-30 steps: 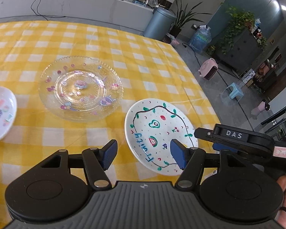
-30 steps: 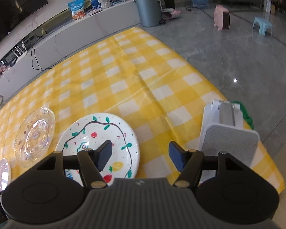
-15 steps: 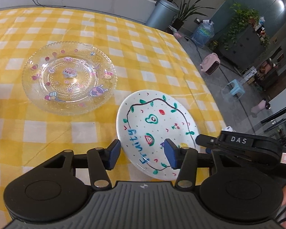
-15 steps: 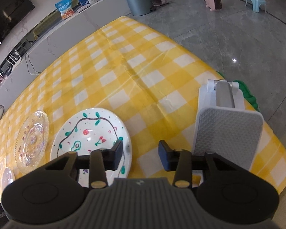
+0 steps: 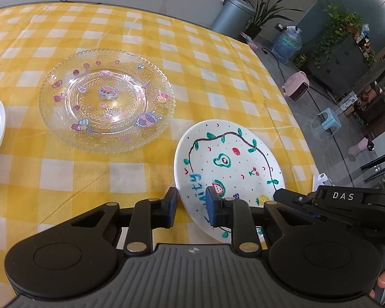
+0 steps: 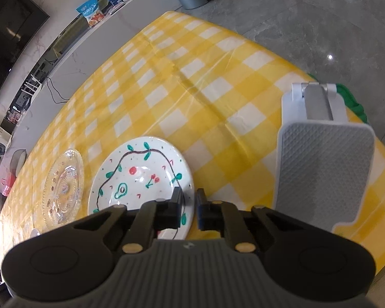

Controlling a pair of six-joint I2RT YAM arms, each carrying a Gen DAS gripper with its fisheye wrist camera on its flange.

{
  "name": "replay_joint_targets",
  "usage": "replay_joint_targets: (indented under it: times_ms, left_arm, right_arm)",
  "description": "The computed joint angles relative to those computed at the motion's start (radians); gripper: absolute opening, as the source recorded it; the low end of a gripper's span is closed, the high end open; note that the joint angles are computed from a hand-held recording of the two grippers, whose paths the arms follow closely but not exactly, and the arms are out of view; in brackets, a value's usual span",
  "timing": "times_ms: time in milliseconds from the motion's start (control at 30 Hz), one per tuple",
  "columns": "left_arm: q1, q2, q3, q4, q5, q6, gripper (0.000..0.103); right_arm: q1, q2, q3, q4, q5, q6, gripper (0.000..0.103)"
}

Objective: Organize plates and bowls
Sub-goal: 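Close the left gripper on the painted plate rim while the right gripper closes too, then lift the painted plate with both grippers and carry it toward the bowl stack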

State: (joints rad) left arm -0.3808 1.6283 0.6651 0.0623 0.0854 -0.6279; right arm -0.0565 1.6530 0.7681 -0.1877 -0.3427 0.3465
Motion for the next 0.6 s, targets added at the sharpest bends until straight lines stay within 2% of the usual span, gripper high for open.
replay_joint_targets:
  times_ms: [367,433,600]
  left_arm:
    - [0.027,0.013,0.002,0.024,-0.003,-0.021,0.026]
    - [0.030,0.020,0.008,0.022,-0.007,-0.020,0.013]
    - [0.039,0.017,0.004,0.026,0.006,-0.015,0.011]
  right_arm:
    - [-0.003,0.003,0.000,0.012,-0.009,0.022,0.013]
    - [-0.001,0.002,-0.001,0.015,-0.006,0.021,0.013]
    - [0.005,-0.005,-0.002,0.005,0.012,0.015,0.009]
